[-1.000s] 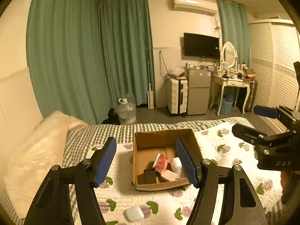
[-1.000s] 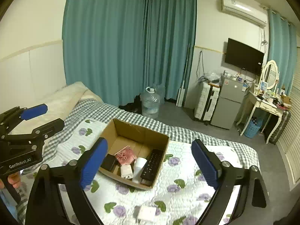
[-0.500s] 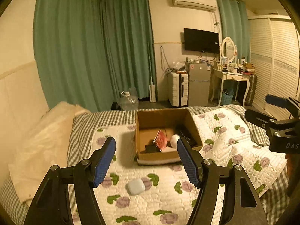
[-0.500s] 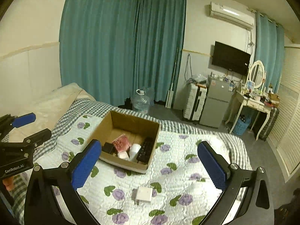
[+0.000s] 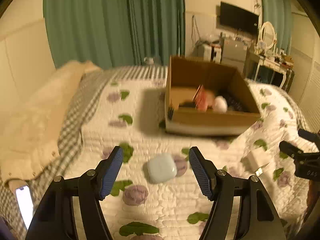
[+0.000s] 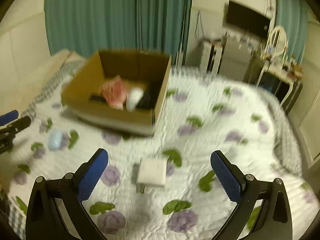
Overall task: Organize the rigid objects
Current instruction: 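Grasp the light blue earbud case with the left tool while the right grasps the white square charger, then lower the earbud case and square charger into the box and open both tools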
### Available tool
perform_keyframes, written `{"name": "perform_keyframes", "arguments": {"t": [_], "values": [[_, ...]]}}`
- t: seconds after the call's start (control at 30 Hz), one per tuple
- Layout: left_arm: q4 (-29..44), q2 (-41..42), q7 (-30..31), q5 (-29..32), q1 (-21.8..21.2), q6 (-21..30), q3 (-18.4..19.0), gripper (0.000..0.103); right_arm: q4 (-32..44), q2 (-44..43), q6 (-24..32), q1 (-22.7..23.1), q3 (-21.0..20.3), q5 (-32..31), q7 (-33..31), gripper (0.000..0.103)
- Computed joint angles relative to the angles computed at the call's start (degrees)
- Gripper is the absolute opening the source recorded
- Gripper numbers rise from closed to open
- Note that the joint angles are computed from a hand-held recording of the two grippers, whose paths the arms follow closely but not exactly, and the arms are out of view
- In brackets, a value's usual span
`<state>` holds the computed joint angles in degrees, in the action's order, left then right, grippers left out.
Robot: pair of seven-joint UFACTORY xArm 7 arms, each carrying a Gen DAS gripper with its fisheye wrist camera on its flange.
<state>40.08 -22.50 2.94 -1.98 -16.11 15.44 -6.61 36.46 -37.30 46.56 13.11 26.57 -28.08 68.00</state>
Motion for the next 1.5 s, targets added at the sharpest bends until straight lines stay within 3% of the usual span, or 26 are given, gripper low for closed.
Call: {"name": "perform_keyframes", "arguments": {"t": [0.1, 0.27, 0.43, 0.5, 0.57, 0.6, 0.73, 1.1, 1.23, 1.27, 1.5], "values": [[0.5, 2.5, -0.1, 0.8, 0.5, 1.5, -0.5, 0.071, -1.7, 4.1, -3.0, -0.3, -0.7, 0.4, 0.9, 0.103], [2.2, 5.9, 4.7, -4.6, -2.8, 4.7, 2.1, 0.071, -2.2, 9.6, -8.0, 0.0, -3.3, 0.6, 1.3, 0.101], [3.1, 7.6, 2.3, -2.0, -0.5, 6.4, -0.3, 0.071, -1.4, 14.2, -9.4, -0.2, -4.5, -0.5, 2.2, 0.093], [3.6, 8.4, 1.7, -1.4, -0.1, 7.0, -0.5, 0.071, -1.3, 15.4, -9.2, 0.5, -5.5, -0.2, 1.8, 0.083], [3.9, 8.9, 0.9, -0.7, 0.3, 7.6, -0.8, 0.071, -1.5, 16.3, -9.6, 1.6, -7.0, 1.3, 0.5, 0.052], [4.2, 9.1, 0.6, -0.4, 0.3, 8.0, -0.9, 0.071, -1.4, 16.7, -9.2, 1.8, -7.2, 1.4, 0.3, 0.051], [5.7, 10.0, 0.1, 0.2, 0.5, 9.4, -1.0, 0.071, -2.8, 13.9, -11.2, 1.9, -7.2, 0.5, 1.4, 0.050], [11.7, 16.9, -3.1, 0.3, 1.3, 12.4, -0.8, 0.071, -2.3, 8.6, -10.4, -0.1, -4.3, -1.9, 3.2, 0.050], [11.3, 16.8, 1.2, -3.9, 0.5, 12.2, -0.2, 0.066, -3.0, 6.4, -10.6, -0.6, -4.4, -1.5, 2.8, 0.050], [10.9, 16.4, 3.2, -5.8, 0.2, 11.8, 0.0, 0.054, -3.1, 5.8, -10.5, -0.8, -4.4, -1.3, 2.6, 0.050], [6.5, 10.7, 5.7, -5.2, -0.6, 7.2, -0.8, 0.054, -3.1, 0.0, -7.3, -1.5, -3.4, 0.2, 1.0, 0.050]]}}
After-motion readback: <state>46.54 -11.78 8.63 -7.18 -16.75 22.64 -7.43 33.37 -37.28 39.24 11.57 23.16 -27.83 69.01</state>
